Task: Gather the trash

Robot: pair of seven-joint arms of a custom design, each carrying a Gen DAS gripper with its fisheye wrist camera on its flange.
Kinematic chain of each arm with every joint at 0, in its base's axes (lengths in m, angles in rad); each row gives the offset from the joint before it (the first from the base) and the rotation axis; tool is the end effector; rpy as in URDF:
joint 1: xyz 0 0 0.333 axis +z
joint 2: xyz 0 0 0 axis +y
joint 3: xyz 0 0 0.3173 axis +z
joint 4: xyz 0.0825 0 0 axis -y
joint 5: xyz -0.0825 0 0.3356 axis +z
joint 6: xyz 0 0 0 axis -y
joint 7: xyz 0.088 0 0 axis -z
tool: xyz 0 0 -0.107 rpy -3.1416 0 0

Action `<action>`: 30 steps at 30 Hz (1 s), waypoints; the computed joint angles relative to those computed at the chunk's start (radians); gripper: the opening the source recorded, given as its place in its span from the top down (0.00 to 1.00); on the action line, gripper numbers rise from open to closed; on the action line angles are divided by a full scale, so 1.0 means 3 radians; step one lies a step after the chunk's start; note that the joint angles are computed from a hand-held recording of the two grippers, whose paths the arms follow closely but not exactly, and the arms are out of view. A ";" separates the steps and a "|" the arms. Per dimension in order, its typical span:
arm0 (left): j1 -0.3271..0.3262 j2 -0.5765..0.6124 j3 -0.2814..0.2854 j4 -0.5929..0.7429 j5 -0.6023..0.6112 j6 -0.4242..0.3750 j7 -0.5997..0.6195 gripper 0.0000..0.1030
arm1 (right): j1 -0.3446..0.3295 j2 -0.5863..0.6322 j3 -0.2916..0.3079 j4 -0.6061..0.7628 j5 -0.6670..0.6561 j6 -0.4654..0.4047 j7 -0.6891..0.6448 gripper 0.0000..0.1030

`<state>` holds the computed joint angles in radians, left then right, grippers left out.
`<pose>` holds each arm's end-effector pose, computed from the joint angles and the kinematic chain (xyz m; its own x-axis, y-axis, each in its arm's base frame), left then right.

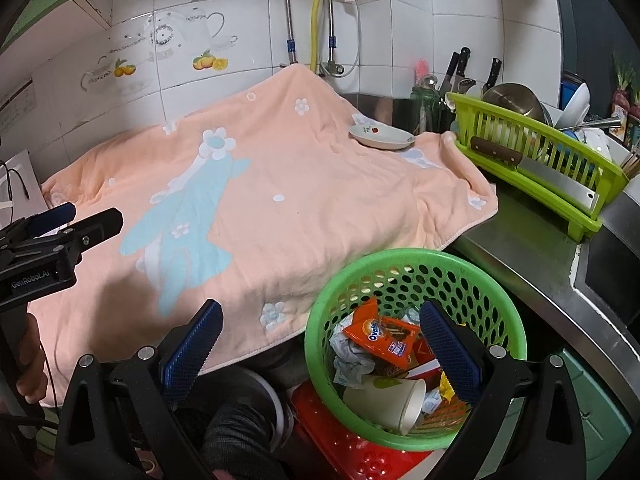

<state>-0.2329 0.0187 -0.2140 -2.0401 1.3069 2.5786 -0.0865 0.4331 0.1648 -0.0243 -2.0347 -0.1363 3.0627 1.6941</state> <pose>0.4863 -0.2508 0.5041 0.2100 -0.9775 0.0219 -0.5058 -0.1278 -0.8531 0.5381 0.2458 0.4985 0.3978 -0.9173 0.0205 -0.5897 -0.2727 -0.7602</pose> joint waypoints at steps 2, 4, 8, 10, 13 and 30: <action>-0.0010 0.0005 -0.0007 0.0012 0.0024 -0.0021 -0.0001 0.05 | 0.0004 0.0001 -0.0007 -0.0008 -0.0006 0.0027 0.0008 0.07; -0.0017 0.0007 -0.0010 0.0018 0.0049 -0.0038 -0.0027 0.05 | 0.0056 -0.0002 -0.0075 -0.0017 -0.0088 0.0049 0.0092 0.07; -0.0031 0.0015 -0.0014 0.0023 0.0059 -0.0082 -0.0049 0.05 | 0.0137 -0.0007 -0.0183 -0.0031 -0.0232 0.0081 0.0265 0.07; -0.0040 0.0017 -0.0018 0.0025 0.0073 -0.0109 -0.0049 0.05 | 0.0128 -0.0007 -0.0185 -0.0030 -0.0273 0.0084 0.0305 0.07; -0.0049 0.0019 -0.0019 0.0029 0.0083 -0.0120 -0.0052 0.05 | 0.0098 -0.0005 -0.0158 -0.0030 -0.0270 0.0092 0.0318 0.07; -0.0052 0.0029 -0.0011 0.0035 0.0052 -0.0143 -0.0014 0.05 | 0.0038 0.0005 -0.0085 -0.0010 -0.0211 0.0069 0.0243 0.07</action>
